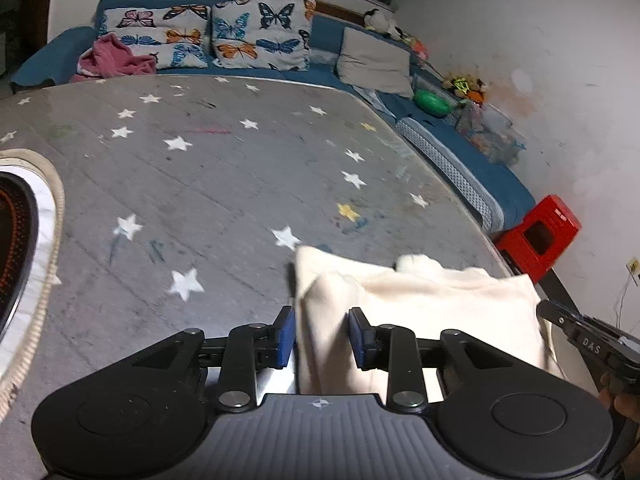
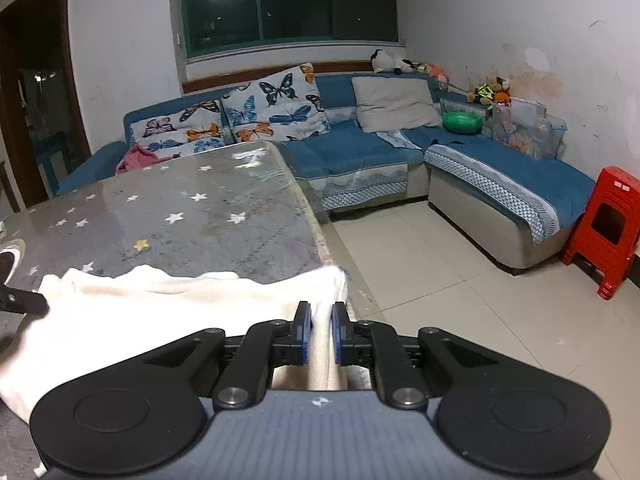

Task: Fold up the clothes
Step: 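Open the left gripper and release the folded sweatshirt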

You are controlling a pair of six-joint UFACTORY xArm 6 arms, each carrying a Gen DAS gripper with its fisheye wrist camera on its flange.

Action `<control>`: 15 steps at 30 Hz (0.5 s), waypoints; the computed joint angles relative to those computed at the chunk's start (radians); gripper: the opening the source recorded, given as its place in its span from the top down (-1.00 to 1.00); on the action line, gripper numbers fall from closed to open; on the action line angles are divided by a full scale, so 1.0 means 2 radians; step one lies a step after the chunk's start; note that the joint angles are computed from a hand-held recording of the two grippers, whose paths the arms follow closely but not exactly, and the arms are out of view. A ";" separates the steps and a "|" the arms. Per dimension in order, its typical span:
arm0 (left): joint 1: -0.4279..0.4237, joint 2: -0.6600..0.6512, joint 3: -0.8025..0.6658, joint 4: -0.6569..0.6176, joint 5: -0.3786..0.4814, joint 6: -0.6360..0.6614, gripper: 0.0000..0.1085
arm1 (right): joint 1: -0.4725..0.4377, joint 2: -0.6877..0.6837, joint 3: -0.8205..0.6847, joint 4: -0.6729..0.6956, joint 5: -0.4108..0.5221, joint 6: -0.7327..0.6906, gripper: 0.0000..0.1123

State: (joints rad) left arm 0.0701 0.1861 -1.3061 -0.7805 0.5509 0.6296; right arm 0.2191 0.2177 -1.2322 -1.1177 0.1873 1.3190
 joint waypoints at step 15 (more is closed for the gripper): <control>-0.024 0.017 -0.022 -0.017 -0.004 0.037 0.44 | 0.007 0.049 -0.042 0.106 -0.037 -0.104 0.79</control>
